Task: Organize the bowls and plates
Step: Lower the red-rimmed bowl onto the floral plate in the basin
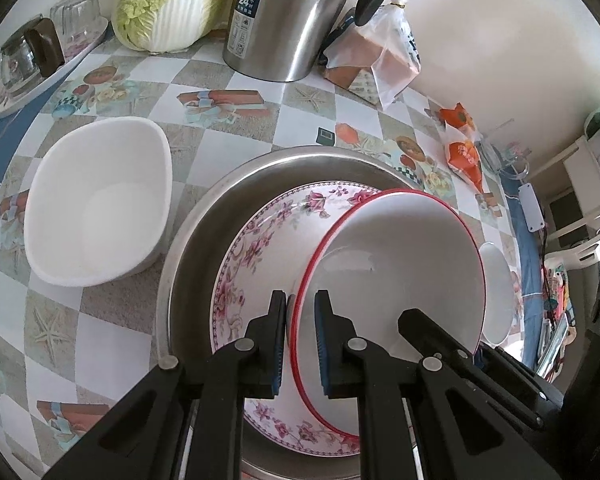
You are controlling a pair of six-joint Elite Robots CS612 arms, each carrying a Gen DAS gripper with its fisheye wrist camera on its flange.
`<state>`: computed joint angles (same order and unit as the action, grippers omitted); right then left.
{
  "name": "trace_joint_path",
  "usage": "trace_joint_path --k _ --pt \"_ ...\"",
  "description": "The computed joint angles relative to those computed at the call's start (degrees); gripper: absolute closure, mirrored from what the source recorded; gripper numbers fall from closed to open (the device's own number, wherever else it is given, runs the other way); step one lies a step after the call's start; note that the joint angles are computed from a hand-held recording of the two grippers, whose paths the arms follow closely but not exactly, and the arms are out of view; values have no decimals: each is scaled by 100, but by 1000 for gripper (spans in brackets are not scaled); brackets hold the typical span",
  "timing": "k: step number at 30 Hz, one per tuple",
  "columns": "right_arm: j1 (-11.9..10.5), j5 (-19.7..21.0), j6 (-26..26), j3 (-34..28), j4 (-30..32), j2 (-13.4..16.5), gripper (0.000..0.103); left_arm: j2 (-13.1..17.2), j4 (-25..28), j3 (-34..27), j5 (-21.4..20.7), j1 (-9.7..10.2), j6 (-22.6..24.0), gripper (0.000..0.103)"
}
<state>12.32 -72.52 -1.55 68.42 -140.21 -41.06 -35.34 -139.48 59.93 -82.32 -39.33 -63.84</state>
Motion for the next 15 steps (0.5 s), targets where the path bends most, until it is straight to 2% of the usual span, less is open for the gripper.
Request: trace_joint_path --k 7,15 --pt "-1 -10 49 -45 54 29 85 18 -105 -3 -31 13 -15 90" --pt "-13 11 117 -62 54 47 82 68 23 -117 -37 11 43 90"
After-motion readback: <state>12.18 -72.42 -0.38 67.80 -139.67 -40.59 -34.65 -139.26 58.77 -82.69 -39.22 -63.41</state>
